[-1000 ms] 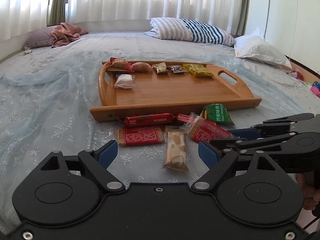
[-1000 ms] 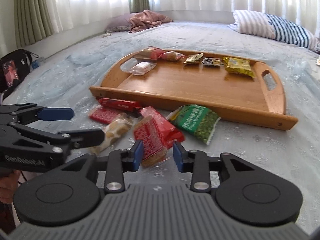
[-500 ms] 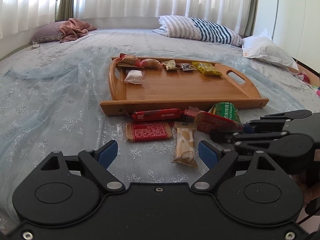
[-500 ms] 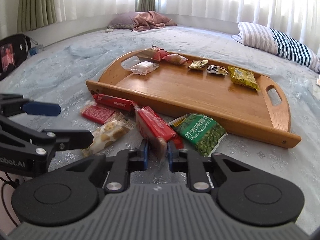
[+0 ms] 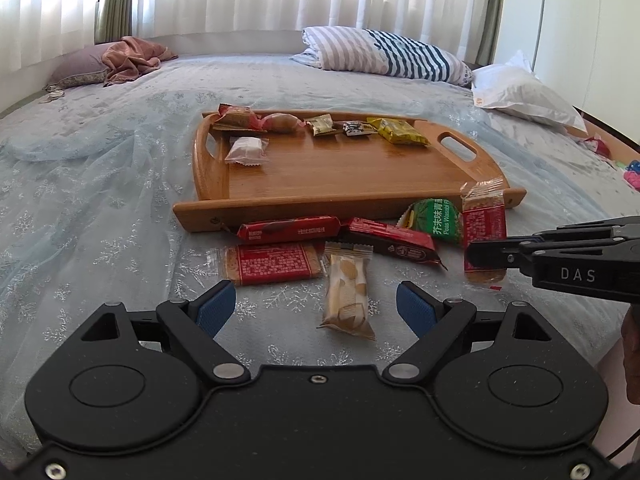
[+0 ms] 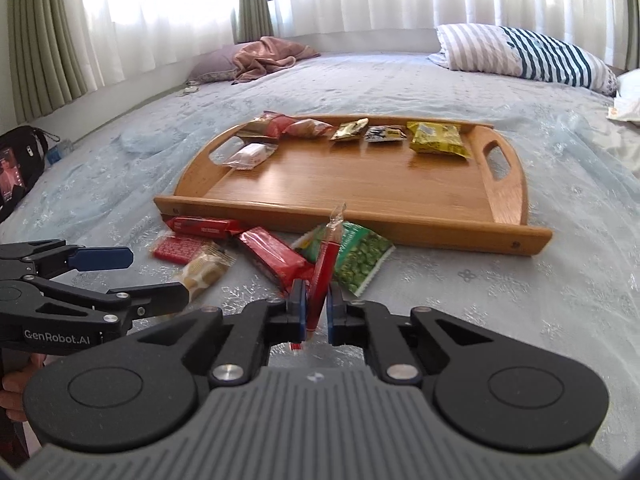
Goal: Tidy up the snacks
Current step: 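Lower the left gripper onto the beige wrapped pastry and close it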
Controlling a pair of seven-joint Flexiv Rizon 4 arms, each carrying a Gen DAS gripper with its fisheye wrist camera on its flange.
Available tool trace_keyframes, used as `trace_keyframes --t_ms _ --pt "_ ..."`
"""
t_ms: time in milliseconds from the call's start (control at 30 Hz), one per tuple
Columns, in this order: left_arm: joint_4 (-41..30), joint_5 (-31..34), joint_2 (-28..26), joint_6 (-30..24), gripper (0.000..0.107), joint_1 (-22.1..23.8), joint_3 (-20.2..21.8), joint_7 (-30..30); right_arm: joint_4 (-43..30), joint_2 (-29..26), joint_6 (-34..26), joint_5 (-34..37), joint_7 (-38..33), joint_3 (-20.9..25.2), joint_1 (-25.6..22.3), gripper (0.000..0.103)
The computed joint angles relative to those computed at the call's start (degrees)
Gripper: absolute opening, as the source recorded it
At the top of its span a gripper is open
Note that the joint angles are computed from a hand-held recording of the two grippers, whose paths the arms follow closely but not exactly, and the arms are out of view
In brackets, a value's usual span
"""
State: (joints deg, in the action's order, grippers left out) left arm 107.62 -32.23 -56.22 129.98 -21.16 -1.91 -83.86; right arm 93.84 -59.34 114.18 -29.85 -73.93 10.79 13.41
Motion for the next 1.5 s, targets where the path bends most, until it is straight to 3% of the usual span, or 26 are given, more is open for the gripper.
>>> trace_keyframes --t_ms 267,400,467,600,767,900,967,1033,1167,1233,1300,1367,1500 --pt "-0.3 1.2 -0.3 -0.2 0.087 0.8 -0.5 -0.7 0.7 0.8 0.2 5.2 0.5 -3.6 2.8 0.02" --pt "-0.5 1.7 -0.4 -0.5 0.087 0.8 -0.3 -0.5 1.0 1.4 -0.2 12.6 0.3 -9.8 8.2 0.064" --pt "-0.7 2.0 -0.5 -0.7 0.087 0.8 -0.2 -0.4 1.3 1.5 0.0 16.4 -0.3 -13.1 11.3 0.079" --pt "-1.2 2.1 -0.7 -1.4 0.087 0.7 -0.2 -0.2 2.1 2.0 0.5 19.2 -2.5 -14.6 13.0 0.088" --pt "-1.9 3.3 -1.1 -1.9 0.087 0.9 -0.4 -0.2 1.9 1.6 -0.1 22.5 -3.0 -15.7 15.6 0.089" --pt "-2.0 3.9 -1.2 -2.4 0.087 1.0 -0.4 -0.1 0.7 -0.7 0.2 29.2 -3.8 -22.7 22.9 0.086" --pt "-1.8 4.0 -1.0 -2.4 0.087 1.1 -0.4 -0.2 0.1 -2.3 1.3 33.5 -3.8 -26.1 26.3 0.078" --pt "-1.5 4.3 -0.9 -2.0 0.087 1.3 -0.5 -0.7 -0.4 -2.8 1.8 34.6 -4.4 -26.2 26.6 0.066" --pt "-1.4 2.4 -0.7 0.0 0.087 -0.7 0.8 -0.2 -1.0 -2.2 1.3 34.3 -4.9 -24.3 24.8 0.045" --pt "-1.9 1.0 -1.1 1.1 0.086 -1.8 1.3 0.9 -1.0 -1.7 1.1 33.2 -4.8 -22.5 23.0 0.042" --pt "-2.9 -1.3 -1.8 1.3 0.077 -3.0 1.6 2.4 -0.8 -1.1 1.0 31.9 -4.7 -20.6 21.1 0.041" --pt "-4.5 -5.6 -2.6 -1.0 0.05 -5.3 2.9 6.3 -0.5 -0.7 1.0 31.3 -4.7 -20.2 20.6 0.041" --pt "-7.7 -13.6 -4.8 -1.8 0.044 -8.3 4.0 10.5 0.0 -0.1 1.8 30.2 -4.7 -18.7 19.1 0.041"
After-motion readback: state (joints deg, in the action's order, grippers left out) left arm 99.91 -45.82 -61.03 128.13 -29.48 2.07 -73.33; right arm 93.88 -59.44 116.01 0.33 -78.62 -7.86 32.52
